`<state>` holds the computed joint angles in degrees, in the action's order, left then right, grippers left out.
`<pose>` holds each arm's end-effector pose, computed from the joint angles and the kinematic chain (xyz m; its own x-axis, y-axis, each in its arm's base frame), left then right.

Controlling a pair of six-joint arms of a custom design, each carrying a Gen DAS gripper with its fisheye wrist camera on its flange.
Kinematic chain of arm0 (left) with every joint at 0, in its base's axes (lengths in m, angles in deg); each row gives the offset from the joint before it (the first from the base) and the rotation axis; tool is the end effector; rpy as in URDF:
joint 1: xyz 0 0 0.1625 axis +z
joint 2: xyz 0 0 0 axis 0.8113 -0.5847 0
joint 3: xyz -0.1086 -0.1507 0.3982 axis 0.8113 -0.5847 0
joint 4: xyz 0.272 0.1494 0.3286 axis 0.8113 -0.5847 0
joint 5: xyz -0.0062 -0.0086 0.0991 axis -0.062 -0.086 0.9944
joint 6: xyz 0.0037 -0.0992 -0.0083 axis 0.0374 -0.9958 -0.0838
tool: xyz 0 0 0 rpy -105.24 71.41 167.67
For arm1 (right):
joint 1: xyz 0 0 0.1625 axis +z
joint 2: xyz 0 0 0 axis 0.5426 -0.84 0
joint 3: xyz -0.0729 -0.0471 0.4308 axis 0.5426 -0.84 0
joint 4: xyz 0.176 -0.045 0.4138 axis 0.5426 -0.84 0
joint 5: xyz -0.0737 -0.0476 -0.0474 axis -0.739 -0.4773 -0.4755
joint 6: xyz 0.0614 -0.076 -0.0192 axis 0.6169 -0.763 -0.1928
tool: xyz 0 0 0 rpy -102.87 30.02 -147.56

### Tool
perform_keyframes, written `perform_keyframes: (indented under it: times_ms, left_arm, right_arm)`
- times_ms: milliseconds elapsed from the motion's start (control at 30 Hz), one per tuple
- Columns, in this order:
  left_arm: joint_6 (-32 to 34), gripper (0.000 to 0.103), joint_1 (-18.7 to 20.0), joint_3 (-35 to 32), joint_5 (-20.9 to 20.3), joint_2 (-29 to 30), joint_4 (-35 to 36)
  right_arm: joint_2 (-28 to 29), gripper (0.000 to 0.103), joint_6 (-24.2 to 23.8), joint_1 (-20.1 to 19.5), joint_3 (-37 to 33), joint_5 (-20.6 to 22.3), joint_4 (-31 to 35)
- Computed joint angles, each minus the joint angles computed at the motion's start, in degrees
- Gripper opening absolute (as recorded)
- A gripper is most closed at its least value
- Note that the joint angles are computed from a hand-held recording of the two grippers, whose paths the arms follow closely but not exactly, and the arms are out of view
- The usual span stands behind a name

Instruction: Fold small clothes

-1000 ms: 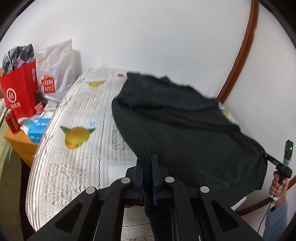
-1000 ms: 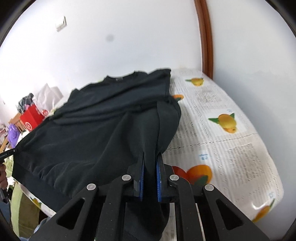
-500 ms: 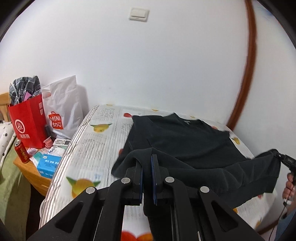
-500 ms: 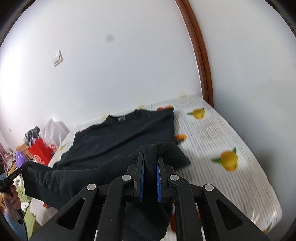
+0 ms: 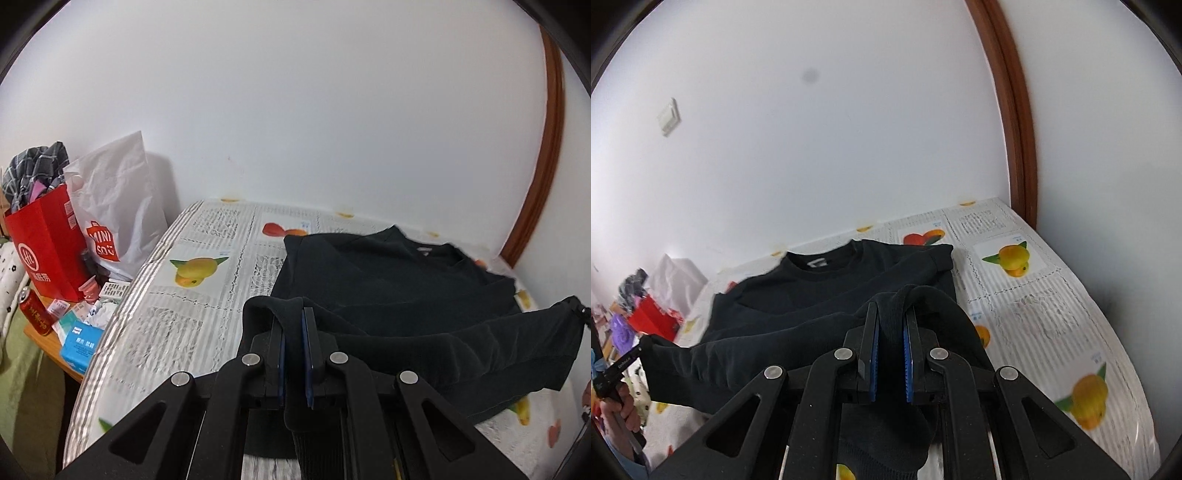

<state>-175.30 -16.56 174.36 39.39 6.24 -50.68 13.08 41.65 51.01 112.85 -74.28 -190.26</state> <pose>-0.3010 -0.5234 0.1195 -0.6486 -0.5827 -0.4897 0.2403 0.4538 -0.8581 0.0600 -0.7393 0.3977 -0.7464 -0.5339 0.3973 -0.6654 0.6073 -0.4340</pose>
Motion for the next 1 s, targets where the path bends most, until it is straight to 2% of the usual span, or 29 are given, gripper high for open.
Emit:
perform_keyframes:
  times_ms: [200,400,500,600,667,700,767,800,833,867,900,1000]
  left_arm:
    - [7.0,0.008,3.6,-1.4,-0.1,1.7,-4.8]
    - [14.5,0.009,6.0,-0.8,-1.2,2.6,-12.7]
    - [15.1,0.012,6.4,-0.8,-2.0,2.7,-13.2]
    - [16.1,0.012,6.5,-0.9,-2.3,2.9,-13.4]
    - [15.4,0.014,6.0,-1.0,-2.9,2.5,-12.0]
    - [16.7,0.015,5.8,-0.4,-3.2,2.2,-13.8]
    - [24.0,0.019,4.4,2.5,-4.0,0.9,-22.6]
    - [25.8,0.026,3.8,3.6,-4.0,0.4,-24.9]
    - [25.5,0.038,3.2,4.3,-3.9,0.0,-24.7]
    - [23.1,0.044,2.5,4.9,-3.8,-0.8,-22.2]
    - [20.3,0.051,1.8,5.6,-3.7,-1.6,-19.5]
    - [16.3,0.051,0.5,8.1,-4.6,-3.5,-16.6]
  right_arm:
    - [5.7,0.010,0.3,0.7,-4.1,-3.9,-1.1]
    - [10.0,0.010,0.3,1.1,-7.0,-7.9,-2.1]
    - [10.9,0.011,-0.7,1.3,-6.9,-9.9,-3.7]
    - [12.3,0.012,-1.7,1.7,-6.9,-13.8,-5.7]
    - [13.0,0.017,-2.4,2.0,-7.1,-16.4,-5.5]
    - [12.9,0.018,-3.3,2.0,-6.9,-17.0,-5.5]
    - [11.4,0.027,-5.0,1.9,-5.7,-16.8,-5.0]
    - [10.0,0.044,-5.2,1.7,-5.1,-15.7,-3.4]
    - [8.5,0.057,-5.2,1.3,-4.4,-13.7,-2.0]
    - [6.3,0.058,-5.6,0.4,-2.8,-10.3,-1.9]
    - [5.0,0.058,-6.0,0.0,-1.6,-9.0,-3.2]
    - [2.1,0.058,-6.7,-1.3,0.4,-7.3,-5.8]
